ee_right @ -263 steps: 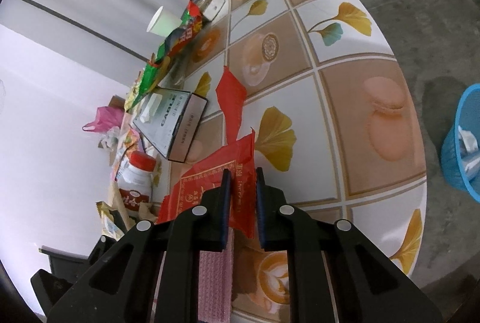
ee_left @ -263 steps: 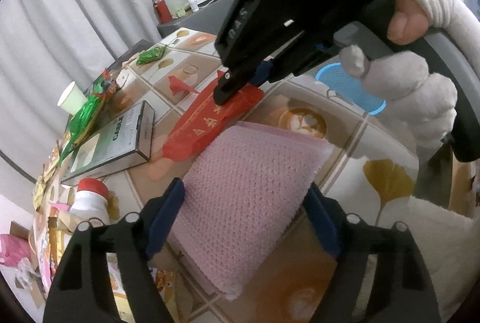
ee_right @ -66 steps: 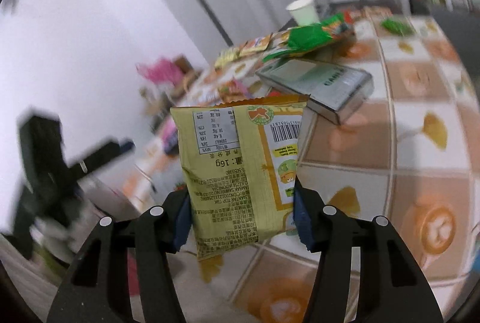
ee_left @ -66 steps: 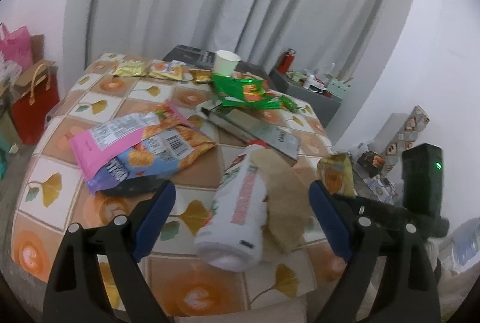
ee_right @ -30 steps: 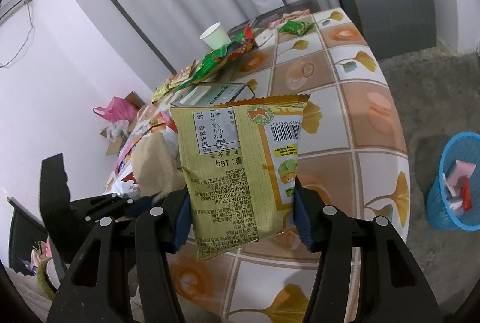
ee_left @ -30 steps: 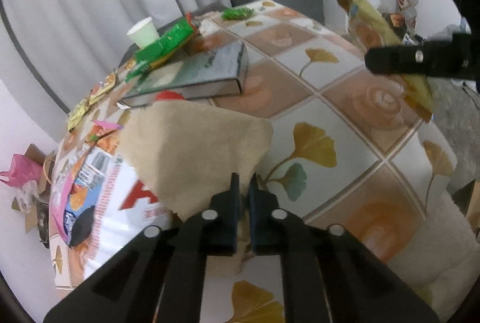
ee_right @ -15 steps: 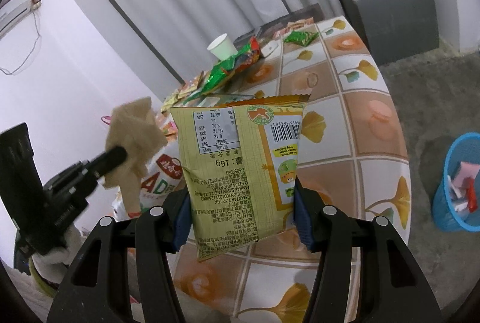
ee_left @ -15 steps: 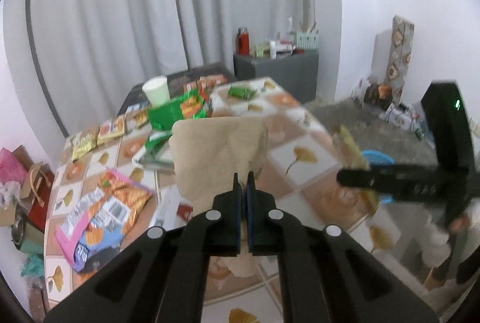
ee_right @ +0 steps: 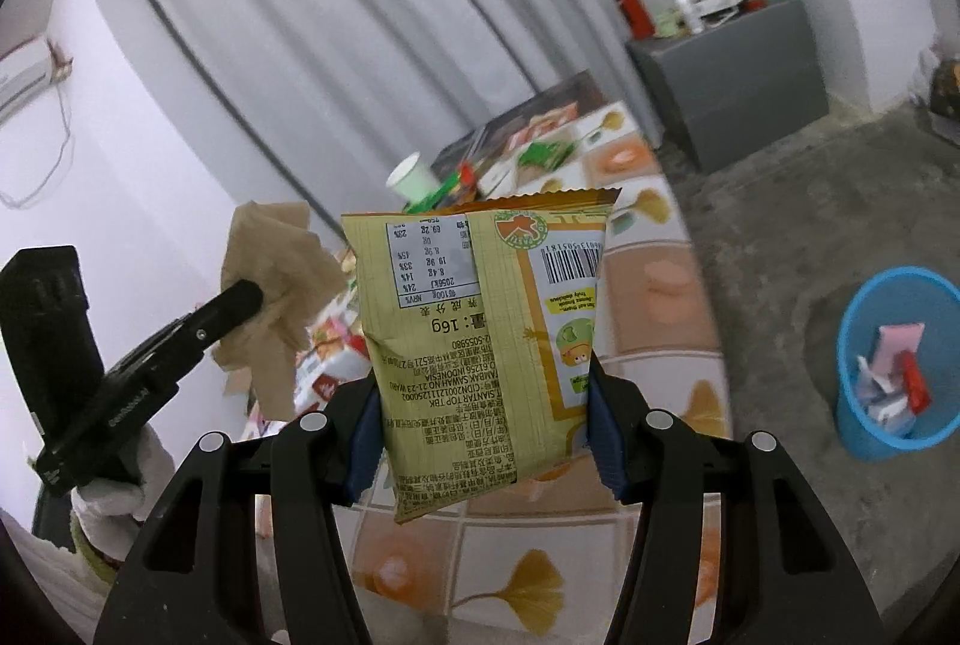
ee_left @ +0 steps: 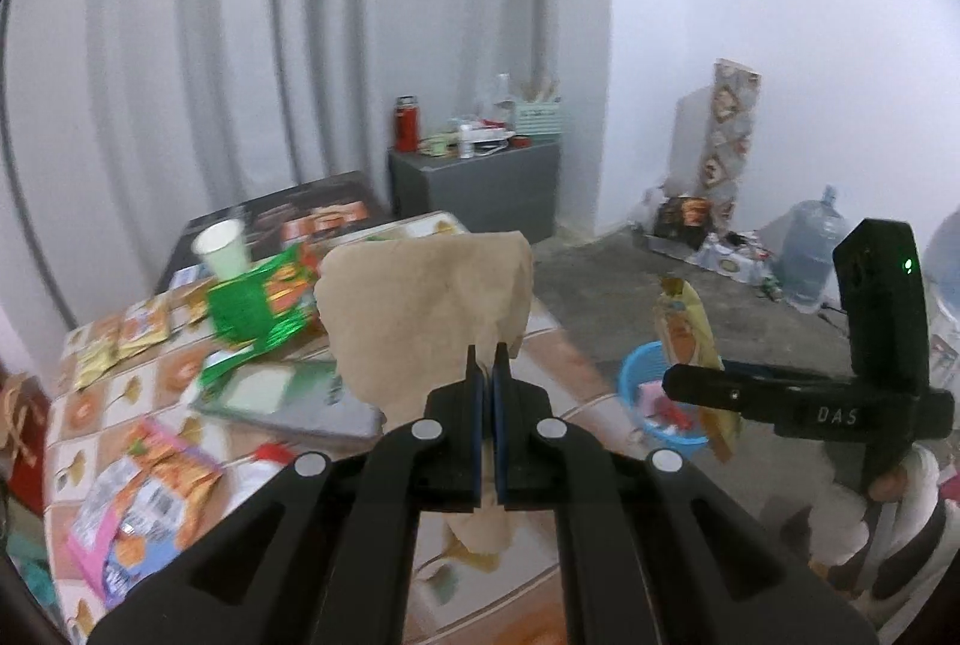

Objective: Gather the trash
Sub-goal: 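Carry both items over the blue wastebasket and open both grippers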

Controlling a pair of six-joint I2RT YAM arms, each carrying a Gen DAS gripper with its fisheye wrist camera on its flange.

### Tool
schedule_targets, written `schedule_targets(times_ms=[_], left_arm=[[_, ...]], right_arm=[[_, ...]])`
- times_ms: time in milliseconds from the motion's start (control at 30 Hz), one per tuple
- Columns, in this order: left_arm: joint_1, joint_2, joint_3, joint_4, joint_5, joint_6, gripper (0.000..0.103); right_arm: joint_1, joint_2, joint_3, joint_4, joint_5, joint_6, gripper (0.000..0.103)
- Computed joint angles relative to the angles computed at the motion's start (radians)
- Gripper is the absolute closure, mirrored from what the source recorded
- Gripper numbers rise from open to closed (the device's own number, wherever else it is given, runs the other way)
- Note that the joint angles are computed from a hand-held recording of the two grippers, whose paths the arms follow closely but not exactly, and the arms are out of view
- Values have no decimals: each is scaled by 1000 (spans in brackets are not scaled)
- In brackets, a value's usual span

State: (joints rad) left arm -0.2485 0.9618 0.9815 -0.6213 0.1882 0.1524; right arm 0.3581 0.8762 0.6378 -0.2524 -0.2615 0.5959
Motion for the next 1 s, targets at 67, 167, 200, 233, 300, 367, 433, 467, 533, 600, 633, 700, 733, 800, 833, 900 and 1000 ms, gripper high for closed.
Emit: schedule_targets(times_ms=[67,167,200,233,300,367,433,467,533,600,633,700,733,800,833,900,1000], left_arm=[[-59,30,21,15,-11,-26,101],[-168,91,64,41,-36,-76,101],[-195,113,80,46,-37,-88,101],[-226,146,102,53,-33,-103,101],[-259,204,140,61,-11,-122,101],[-308,283,191,65,12,-151,101],[-333,373,252,55,59,-171,101],[-351,462,320,27,105,-191,101],[-371,580,412,-12,168,-234,101],[-408,730,533,-48,208,-284,100],[-427,786,581,-58,202,-297,100],[-461,922,695,-80,232,-325,100],[-470,970,737,-94,239,-340,100],[-491,1101,863,-140,257,-362,100],[-502,1171,934,-167,262,-370,100],[-513,1274,1041,-208,274,-383,100],[-526,1446,1246,-277,284,-405,100]], right_arm=[[-53,-46,-22,-17,-31,1,50],[-174,-124,-54,-53,-104,-4,50],[-212,-149,-63,-68,-126,-7,50],[-258,-175,-72,-84,-153,-14,50],[-345,-215,-85,-115,-200,-32,50],[-458,-241,-96,-147,-268,-58,50],[-588,-262,-107,-186,-344,-92,50],[-685,-263,-114,-210,-401,-119,50],[-841,-235,-128,-234,-489,-167,50],[-1018,-153,-140,-249,-574,-242,50],[-1091,-96,-145,-241,-606,-273,50],[-1178,29,-152,-188,-645,-296,50],[-1208,80,-152,-169,-662,-303,50],[-1265,228,-145,-111,-695,-318,50],[-1277,312,-137,-68,-701,-314,50],[-1301,406,-126,-43,-724,-330,50],[-1277,594,-88,83,-732,-266,49]])
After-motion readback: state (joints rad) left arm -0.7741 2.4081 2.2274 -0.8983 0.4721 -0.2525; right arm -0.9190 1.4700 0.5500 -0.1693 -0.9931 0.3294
